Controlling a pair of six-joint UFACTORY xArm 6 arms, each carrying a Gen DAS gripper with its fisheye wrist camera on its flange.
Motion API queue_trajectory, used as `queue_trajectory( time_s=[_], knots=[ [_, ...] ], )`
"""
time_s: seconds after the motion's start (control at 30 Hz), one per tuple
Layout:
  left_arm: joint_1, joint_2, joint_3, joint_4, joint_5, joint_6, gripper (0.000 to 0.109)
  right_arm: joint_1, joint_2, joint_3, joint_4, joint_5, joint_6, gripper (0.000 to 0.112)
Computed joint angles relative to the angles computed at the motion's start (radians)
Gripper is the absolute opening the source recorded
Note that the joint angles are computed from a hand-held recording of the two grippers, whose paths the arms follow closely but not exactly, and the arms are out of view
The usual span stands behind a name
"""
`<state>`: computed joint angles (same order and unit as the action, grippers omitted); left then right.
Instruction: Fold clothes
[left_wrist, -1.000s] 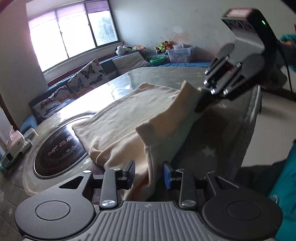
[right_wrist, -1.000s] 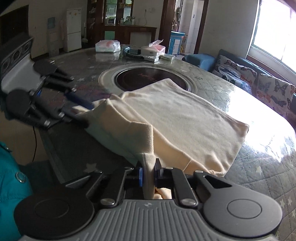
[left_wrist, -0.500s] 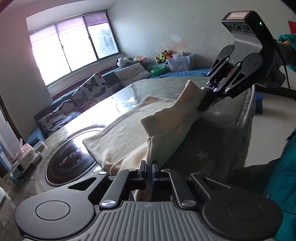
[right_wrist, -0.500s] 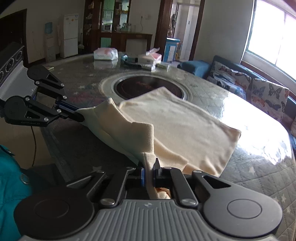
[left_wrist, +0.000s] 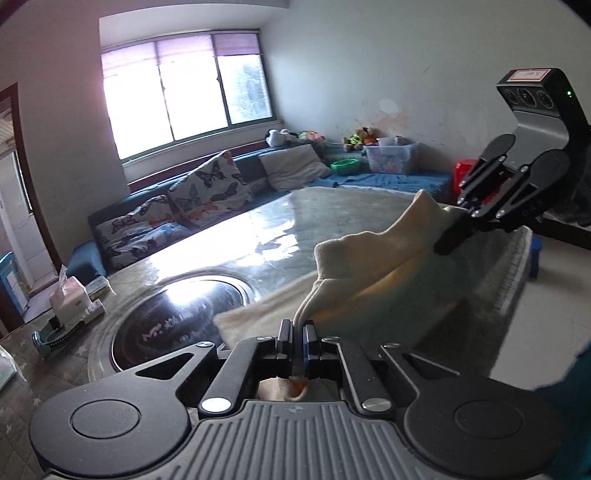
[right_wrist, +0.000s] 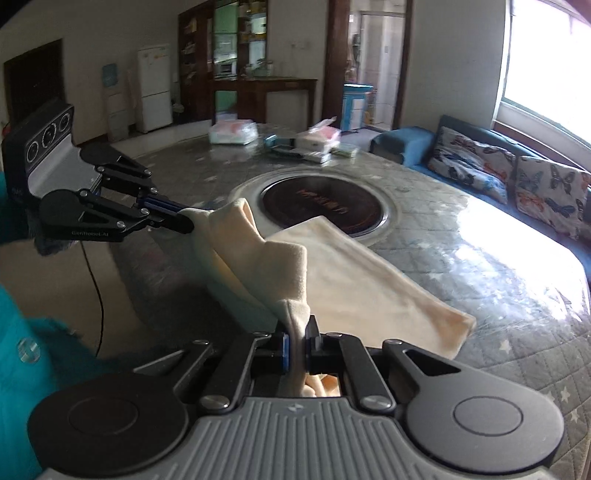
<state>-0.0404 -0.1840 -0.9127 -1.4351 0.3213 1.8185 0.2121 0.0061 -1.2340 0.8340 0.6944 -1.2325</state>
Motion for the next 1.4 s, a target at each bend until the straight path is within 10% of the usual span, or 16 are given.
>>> queue_trajectory(
  time_s=[0.7,0.83,1.1,1.4],
  knots=[
    [-0.025,0.593,-0.537,0.703,-0.149,-0.855,0.006,0.000,0.550,-0.556,-0.210,-0.102,0.412,0.006],
    [-0.014,0.637,-0.575,0.821,-0.140,-0.991,0.007,-0.001,0.586,-0.576,-0.255,-0.122,0.503,0.020],
    [-0.014,0.561,-0.562,0.573,-0.038,-0.784,0.008,0.018,0.546,-0.513,-0.198,-0.240,0.480,0.028],
    [-0.041,0.648,-0.658,0.773,0.036,-0.891,0.009,0.052,0.631,-0.609,-0.260,-0.188,0.533,0.027]
  ],
)
